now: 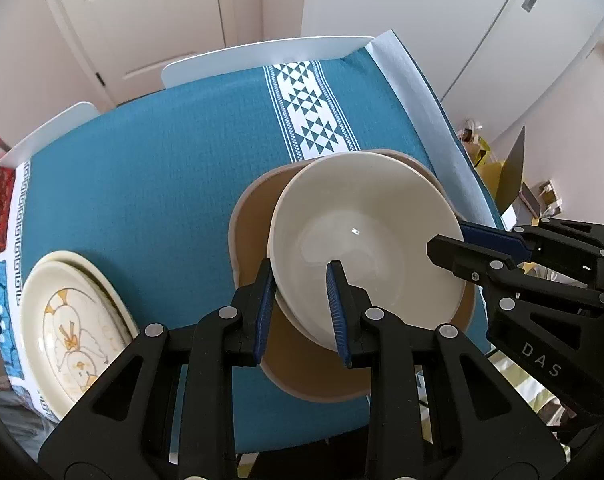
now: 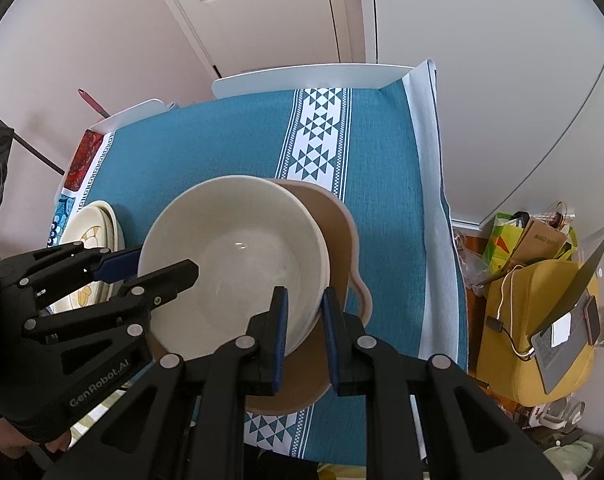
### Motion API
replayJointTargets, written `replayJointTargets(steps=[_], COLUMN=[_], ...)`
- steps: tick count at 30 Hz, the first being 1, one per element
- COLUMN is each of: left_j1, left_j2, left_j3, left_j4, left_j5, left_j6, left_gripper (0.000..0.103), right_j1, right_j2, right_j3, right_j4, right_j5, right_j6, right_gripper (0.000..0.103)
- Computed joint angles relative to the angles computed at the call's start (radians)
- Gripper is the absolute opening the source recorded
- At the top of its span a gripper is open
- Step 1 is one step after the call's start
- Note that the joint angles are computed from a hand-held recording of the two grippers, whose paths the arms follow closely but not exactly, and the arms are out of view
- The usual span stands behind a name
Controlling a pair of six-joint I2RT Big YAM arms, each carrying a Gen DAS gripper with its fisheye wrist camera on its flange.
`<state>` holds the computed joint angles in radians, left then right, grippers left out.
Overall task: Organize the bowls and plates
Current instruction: 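Open both grippers and lift away from the bowl stack, then grasp the rim of the taupe bowl stack with both grippers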
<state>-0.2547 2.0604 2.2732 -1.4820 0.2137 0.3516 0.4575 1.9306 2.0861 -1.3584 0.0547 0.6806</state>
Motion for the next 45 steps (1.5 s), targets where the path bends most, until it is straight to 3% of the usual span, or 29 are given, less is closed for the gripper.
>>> replayJointTargets(steps=[13, 17, 19, 21, 22, 23, 25, 27, 31, 33, 38, 43, 45], left_j1=[0.024, 0.037, 0.043, 0.049, 0.057, 0.064, 0.075, 0.086, 0.109, 0.110, 0.092, 0.073, 0.065], left_j2=[-0.016, -0.022, -0.027, -0.045, -0.075, -0.095, -0.095, -0.085, -0.030, -0.017, -0.005, 0.039, 0.058], left_j3=[0.026, 0.081, 0.108, 0.104, 0.070, 0.046, 0.070, 0.098, 0.179, 0.167, 0.084, 0.090, 0.100], left_j4=[0.003, 0.011, 0.023, 0.062, 0.122, 0.161, 0.163, 0.131, -0.031, -0.089, -0.126, -0.160, -0.173], left_j5=[0.021, 0.057, 0.066, 0.061, 0.067, 0.076, 0.082, 0.081, 0.092, 0.068, -0.010, -0.048, -0.064], left_j6=[0.002, 0.018, 0.028, 0.031, 0.029, 0.029, 0.049, 0.067, 0.134, 0.176, 0.211, 0.222, 0.230], left_gripper=[0.023, 0.025, 0.041, 0.099, 0.103, 0.103, 0.103, 0.103, 0.103, 0.103, 0.103, 0.103, 0.101], right_j1=[-0.005, -0.007, -0.005, -0.006, -0.007, -0.006, -0.002, -0.003, 0.005, 0.005, -0.001, -0.008, -0.019], right_j2=[-0.017, -0.072, -0.092, -0.121, -0.129, -0.145, -0.170, -0.167, -0.148, -0.138, -0.133, -0.060, -0.034], right_j3=[0.005, -0.030, -0.027, -0.036, -0.038, -0.047, -0.057, -0.026, 0.021, 0.014, -0.074, -0.030, -0.018], right_j4=[0.008, 0.081, 0.099, 0.131, 0.144, 0.165, 0.187, 0.131, -0.024, -0.077, -0.104, -0.178, -0.187], right_j5=[-0.004, 0.007, 0.040, 0.062, 0.069, 0.087, 0.124, 0.135, 0.184, 0.165, 0.057, 0.021, -0.019], right_j6=[0.032, 0.039, 0.031, 0.020, 0.015, 0.010, -0.007, -0.027, -0.035, -0.030, -0.005, -0.018, -0.026], right_gripper=[0.016, 0.016, 0.016, 0.031, 0.060, 0.091, 0.100, 0.100, 0.101, 0.101, 0.100, 0.100, 0.095])
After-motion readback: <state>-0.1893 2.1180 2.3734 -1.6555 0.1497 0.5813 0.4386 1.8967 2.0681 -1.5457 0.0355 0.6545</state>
